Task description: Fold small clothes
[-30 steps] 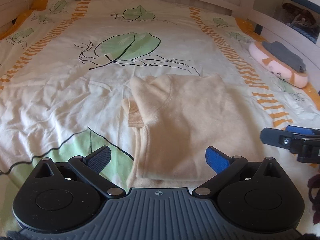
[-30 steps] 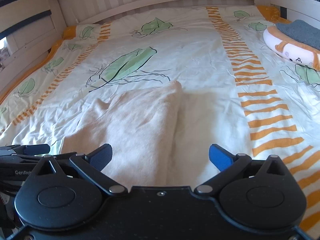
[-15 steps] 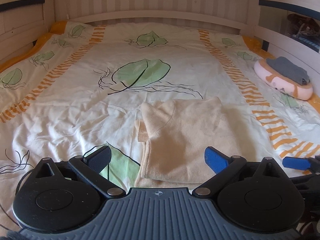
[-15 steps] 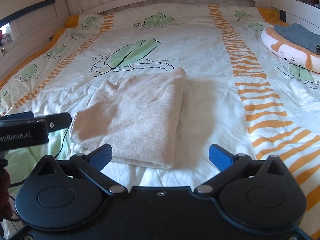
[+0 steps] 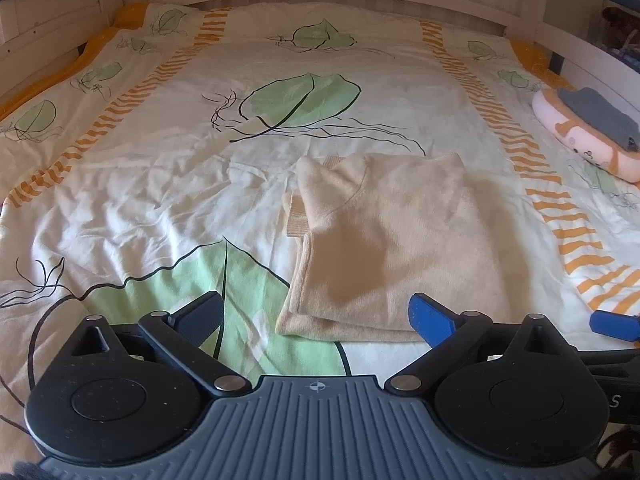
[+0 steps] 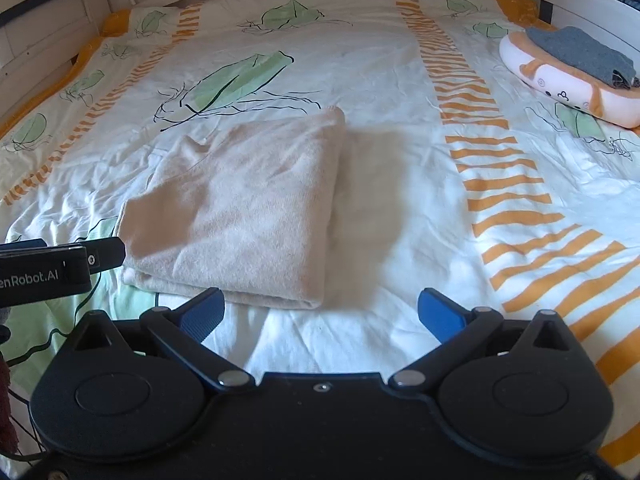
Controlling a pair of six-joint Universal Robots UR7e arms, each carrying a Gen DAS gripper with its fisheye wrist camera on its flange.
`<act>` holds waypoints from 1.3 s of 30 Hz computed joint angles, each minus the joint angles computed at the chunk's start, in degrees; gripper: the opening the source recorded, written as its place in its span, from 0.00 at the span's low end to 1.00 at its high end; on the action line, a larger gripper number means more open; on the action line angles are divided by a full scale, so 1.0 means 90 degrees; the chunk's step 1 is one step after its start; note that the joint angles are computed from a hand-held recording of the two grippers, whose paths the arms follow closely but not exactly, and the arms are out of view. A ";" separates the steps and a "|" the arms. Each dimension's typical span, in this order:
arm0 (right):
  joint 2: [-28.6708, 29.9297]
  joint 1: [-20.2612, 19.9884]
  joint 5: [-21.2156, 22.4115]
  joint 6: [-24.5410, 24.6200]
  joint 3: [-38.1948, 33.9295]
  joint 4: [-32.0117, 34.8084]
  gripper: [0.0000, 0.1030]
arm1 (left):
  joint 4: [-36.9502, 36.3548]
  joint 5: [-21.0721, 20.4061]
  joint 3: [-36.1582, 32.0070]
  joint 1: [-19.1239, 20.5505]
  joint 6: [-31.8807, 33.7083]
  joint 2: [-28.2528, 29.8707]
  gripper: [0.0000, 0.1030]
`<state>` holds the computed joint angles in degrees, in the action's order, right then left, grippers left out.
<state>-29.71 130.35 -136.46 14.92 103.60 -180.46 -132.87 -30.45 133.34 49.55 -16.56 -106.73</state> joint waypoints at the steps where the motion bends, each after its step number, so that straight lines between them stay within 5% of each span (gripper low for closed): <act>1: -0.0010 0.0001 0.0013 0.0001 0.0010 0.0006 1.00 | 0.0067 0.0017 -0.0013 0.0001 -0.0055 0.0003 0.97; 39: -0.0046 -0.0043 0.0169 -0.0109 -0.0044 0.0009 1.00 | 0.0761 0.0020 -0.0143 0.0064 -0.0374 0.0091 0.97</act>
<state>-30.12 129.97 -134.94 13.94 103.20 -180.37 -126.03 -30.28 132.05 50.13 -19.93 -105.91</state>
